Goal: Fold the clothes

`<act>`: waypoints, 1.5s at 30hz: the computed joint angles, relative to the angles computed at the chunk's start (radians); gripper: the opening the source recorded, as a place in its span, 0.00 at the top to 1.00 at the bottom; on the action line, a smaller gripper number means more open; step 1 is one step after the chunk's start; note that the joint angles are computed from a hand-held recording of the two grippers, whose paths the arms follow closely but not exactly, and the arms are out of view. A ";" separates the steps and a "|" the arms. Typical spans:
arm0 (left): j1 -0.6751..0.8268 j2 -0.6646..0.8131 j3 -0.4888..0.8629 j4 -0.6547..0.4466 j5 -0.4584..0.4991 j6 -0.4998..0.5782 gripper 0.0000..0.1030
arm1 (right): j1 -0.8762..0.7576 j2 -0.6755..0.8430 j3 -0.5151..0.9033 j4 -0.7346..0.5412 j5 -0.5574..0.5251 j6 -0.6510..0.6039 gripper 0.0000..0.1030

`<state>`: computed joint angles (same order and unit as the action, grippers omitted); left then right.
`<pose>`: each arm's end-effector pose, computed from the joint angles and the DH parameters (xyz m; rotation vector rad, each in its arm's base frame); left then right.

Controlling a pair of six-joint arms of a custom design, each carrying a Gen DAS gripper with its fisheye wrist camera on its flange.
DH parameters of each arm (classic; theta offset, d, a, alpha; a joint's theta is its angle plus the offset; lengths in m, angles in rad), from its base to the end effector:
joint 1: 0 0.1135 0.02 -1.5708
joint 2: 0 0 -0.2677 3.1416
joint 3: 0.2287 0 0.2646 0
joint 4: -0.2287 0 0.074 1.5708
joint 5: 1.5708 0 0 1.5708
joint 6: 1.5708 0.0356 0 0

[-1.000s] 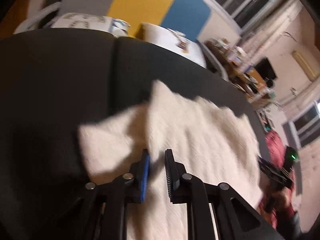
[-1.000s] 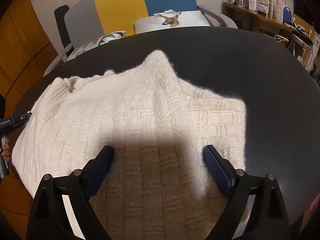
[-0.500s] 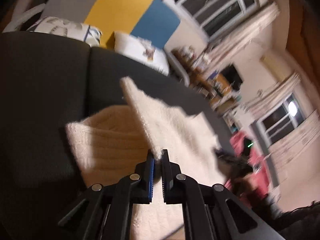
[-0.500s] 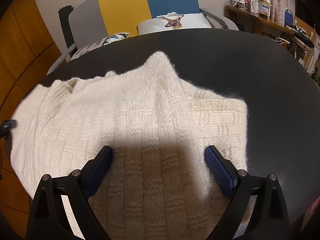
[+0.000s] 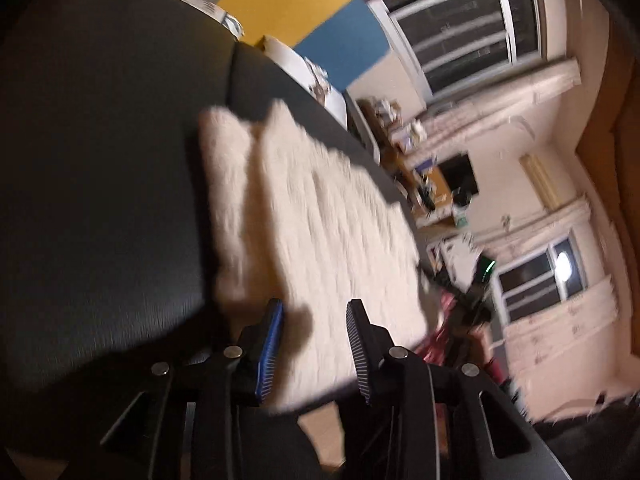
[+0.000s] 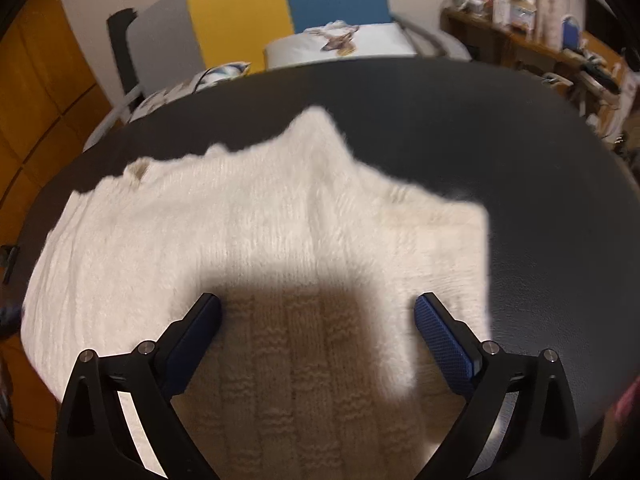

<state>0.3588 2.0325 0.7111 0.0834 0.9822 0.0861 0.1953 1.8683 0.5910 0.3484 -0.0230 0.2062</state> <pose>0.2835 0.0747 0.0296 -0.1114 2.3807 -1.1503 0.2903 0.0583 0.0523 0.0041 2.5101 0.1947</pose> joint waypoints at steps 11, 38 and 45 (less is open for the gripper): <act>-0.077 -0.015 -0.168 0.282 -0.098 -0.111 0.95 | 0.386 0.109 0.258 -0.186 0.145 -0.116 0.04; -0.199 0.352 0.807 -0.377 -0.284 -0.069 0.68 | 0.091 0.096 0.191 -0.035 -0.194 -0.104 0.00; -0.217 0.237 0.578 -0.146 -0.482 -0.135 0.94 | 0.116 0.211 0.301 -0.137 0.075 -0.156 0.00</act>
